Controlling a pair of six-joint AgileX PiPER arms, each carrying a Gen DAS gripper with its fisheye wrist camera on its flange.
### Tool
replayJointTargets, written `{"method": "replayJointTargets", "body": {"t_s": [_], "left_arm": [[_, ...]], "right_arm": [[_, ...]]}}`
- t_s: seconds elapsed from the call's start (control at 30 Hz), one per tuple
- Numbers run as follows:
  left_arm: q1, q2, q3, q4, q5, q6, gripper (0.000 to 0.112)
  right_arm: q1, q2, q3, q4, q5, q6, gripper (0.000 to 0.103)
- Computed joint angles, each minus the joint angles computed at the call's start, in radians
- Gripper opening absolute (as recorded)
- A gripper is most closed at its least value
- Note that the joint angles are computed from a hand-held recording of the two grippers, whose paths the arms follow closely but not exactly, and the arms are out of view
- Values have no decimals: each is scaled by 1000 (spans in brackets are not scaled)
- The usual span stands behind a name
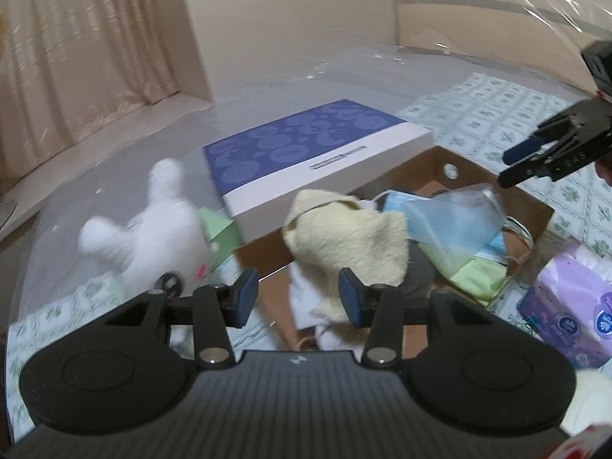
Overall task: Organize soft objects
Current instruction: 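Lower the towel and bag into the box and open both grippers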
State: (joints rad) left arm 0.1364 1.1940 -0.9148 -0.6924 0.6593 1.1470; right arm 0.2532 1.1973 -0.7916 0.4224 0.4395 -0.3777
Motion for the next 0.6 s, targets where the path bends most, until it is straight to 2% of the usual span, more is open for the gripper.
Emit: {"method": "replayJointTargets", "body": {"t_s": [0.17,0.33,0.5,0.6], "left_arm": [[134,-22,17,-49,48,32,44],[256,-22,28,-84,95,85,44],[374,-12,38,-119,127,180,44],[441,9,42,-136,127,211,44]], "right_arm": [[9,36,-29,112,-7,-108,55],[90,166,-129,174,-65,-135,55],[187,359,-332,39,-120,21,54],[216,460,-442,40,-126,10,43]]}}
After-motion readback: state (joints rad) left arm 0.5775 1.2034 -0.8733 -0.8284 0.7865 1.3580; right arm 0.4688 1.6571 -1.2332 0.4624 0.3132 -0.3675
